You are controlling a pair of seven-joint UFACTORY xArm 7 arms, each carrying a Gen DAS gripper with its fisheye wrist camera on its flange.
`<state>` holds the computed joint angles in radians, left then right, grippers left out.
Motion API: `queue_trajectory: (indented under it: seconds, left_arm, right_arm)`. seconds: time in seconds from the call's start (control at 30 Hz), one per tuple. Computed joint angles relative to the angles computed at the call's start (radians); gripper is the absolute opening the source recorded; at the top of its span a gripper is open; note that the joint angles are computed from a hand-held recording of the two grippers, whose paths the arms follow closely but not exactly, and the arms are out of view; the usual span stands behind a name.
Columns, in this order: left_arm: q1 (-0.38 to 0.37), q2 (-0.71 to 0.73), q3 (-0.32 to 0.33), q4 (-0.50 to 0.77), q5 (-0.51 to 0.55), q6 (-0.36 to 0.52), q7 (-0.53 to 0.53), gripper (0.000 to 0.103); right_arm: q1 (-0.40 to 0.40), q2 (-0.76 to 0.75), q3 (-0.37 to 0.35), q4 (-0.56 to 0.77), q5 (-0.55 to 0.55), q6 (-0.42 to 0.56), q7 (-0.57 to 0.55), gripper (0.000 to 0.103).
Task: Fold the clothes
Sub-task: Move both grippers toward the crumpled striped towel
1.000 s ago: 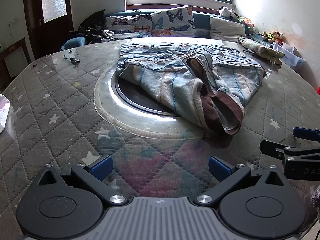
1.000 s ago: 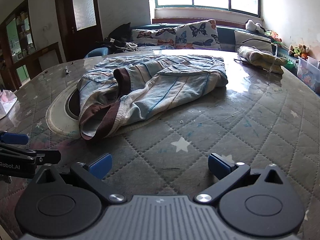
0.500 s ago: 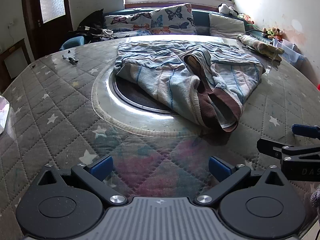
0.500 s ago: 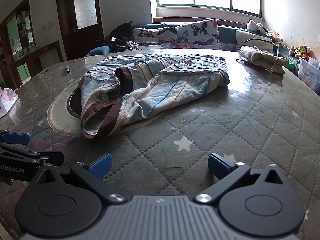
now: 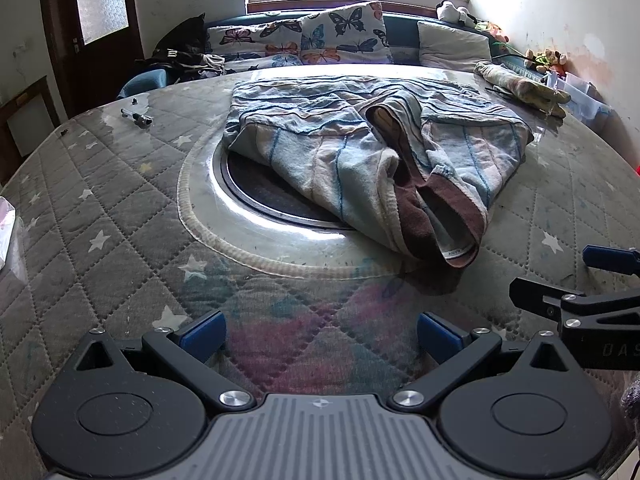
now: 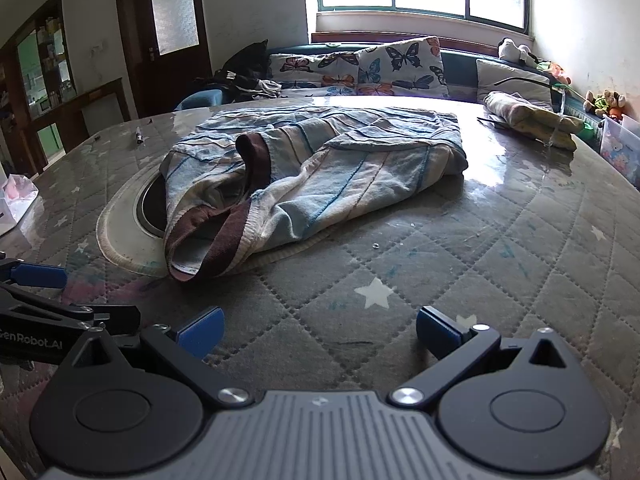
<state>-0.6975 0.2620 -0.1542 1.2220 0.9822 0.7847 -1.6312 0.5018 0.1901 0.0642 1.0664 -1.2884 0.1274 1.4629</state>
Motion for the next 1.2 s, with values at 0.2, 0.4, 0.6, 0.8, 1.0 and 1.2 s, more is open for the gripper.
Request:
queue_trajectory:
  seconds: [0.2, 0.4, 0.6, 0.8, 1.0, 1.2]
  left_arm:
    - [0.002, 0.007, 0.003, 0.010, -0.007, -0.003, 0.011, 0.103]
    - [0.003, 0.013, 0.008, 0.017, -0.013, -0.008, 0.020, 0.103]
    - [0.003, 0.020, 0.013, 0.028, -0.022, -0.009, 0.031, 0.103]
    - [0.004, 0.025, 0.017, 0.036, -0.030, -0.009, 0.038, 0.103]
    - [0.006, 0.029, 0.021, 0.042, -0.037, -0.009, 0.045, 0.103]
    - [0.009, 0.034, 0.027, 0.051, -0.042, -0.011, 0.055, 0.103]
  right_arm:
    - [0.001, 0.005, -0.002, 0.006, 0.016, -0.005, -0.020, 0.103]
    - [0.006, 0.012, -0.008, 0.012, 0.050, -0.009, -0.055, 0.103]
    - [0.016, 0.020, -0.019, 0.018, 0.081, -0.014, -0.083, 0.103]
    - [0.027, 0.030, -0.032, 0.027, 0.107, -0.019, -0.107, 0.103]
    - [0.039, 0.038, -0.047, 0.034, 0.136, -0.028, -0.134, 0.103]
    - [0.050, 0.048, -0.061, 0.044, 0.172, -0.039, -0.172, 0.103]
